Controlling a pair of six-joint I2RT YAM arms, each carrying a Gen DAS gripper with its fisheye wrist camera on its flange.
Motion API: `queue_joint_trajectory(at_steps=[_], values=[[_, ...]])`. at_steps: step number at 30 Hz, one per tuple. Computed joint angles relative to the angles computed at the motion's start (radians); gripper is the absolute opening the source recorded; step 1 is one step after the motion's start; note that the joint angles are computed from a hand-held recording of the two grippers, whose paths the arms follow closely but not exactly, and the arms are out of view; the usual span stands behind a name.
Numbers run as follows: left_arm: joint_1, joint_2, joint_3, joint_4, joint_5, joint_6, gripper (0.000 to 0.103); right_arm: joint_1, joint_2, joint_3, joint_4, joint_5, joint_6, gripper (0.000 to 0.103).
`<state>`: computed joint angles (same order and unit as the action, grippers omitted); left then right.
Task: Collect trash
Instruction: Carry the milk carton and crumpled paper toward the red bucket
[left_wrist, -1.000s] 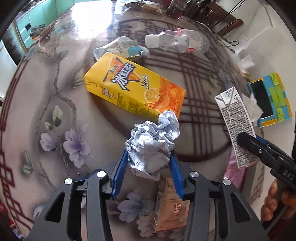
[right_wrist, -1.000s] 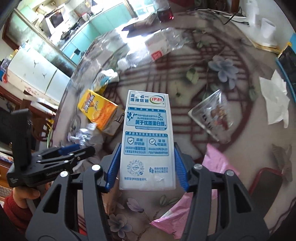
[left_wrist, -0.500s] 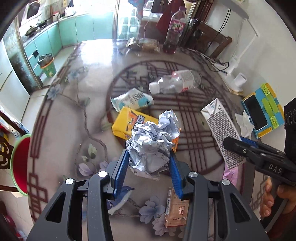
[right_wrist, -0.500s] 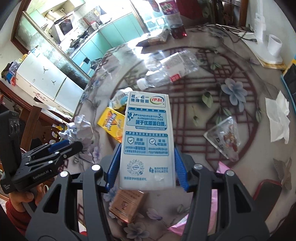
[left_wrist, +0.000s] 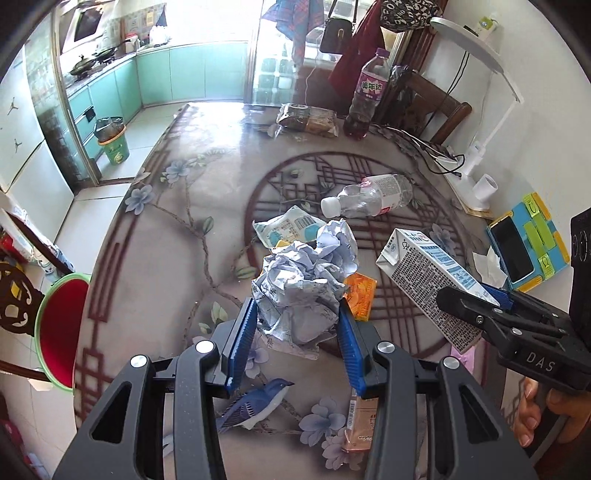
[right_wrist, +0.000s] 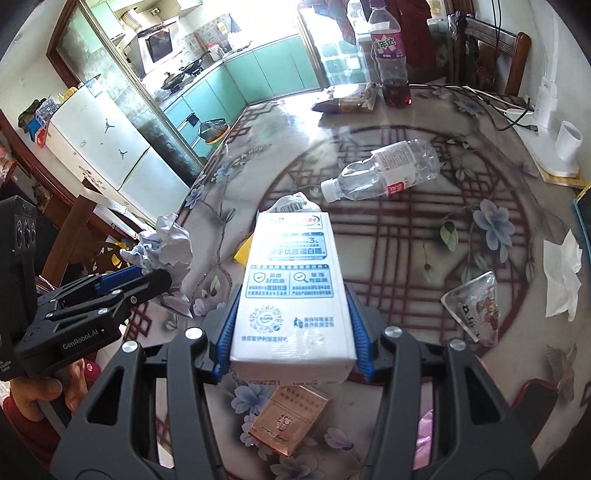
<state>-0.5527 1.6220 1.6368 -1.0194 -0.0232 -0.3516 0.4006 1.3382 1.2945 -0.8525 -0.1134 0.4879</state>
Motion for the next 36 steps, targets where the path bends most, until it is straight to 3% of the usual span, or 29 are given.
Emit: queue_joint_trajectory(at_steps=[12, 13, 14, 16, 24, 25, 26, 28, 36], values=[[0.009, -0.033, -0.057, 0.014, 0.012, -0.011, 0.041, 0.058, 0.115, -0.091, -0.043, 0.055, -0.025, 0.051], [0.01, -0.033, -0.061, 0.011, 0.011, -0.014, 0.041, 0.059, 0.123, -0.101, -0.04, 0.052, -0.023, 0.053], [0.011, -0.033, -0.067, 0.008, 0.011, -0.016, 0.041, 0.054, 0.126, -0.112, -0.033, 0.04, -0.021, 0.065], [0.015, -0.04, -0.08, 0.008, 0.015, -0.02, 0.041, 0.046, 0.127, -0.133, -0.017, 0.019, -0.019, 0.072], [0.014, -0.044, -0.084, 0.01, 0.009, -0.019, 0.041, 0.003, 0.145, -0.172, 0.015, 0.012, 0.009, 0.073], [0.013, -0.045, -0.084, 0.01, 0.008, -0.019, 0.041, 0.0, 0.141, -0.179, 0.021, 0.018, 0.01, 0.068], [0.013, -0.045, -0.083, 0.008, 0.009, -0.02, 0.041, 0.0, 0.142, -0.181, 0.022, 0.027, 0.006, 0.05], [0.012, -0.044, -0.081, 0.005, 0.009, -0.017, 0.041, 0.006, 0.144, -0.183, 0.016, 0.047, 0.002, 0.038], [0.013, -0.049, -0.062, -0.003, -0.003, -0.009, 0.041, -0.032, 0.021, -0.177, 0.008, 0.057, 0.02, 0.036]])
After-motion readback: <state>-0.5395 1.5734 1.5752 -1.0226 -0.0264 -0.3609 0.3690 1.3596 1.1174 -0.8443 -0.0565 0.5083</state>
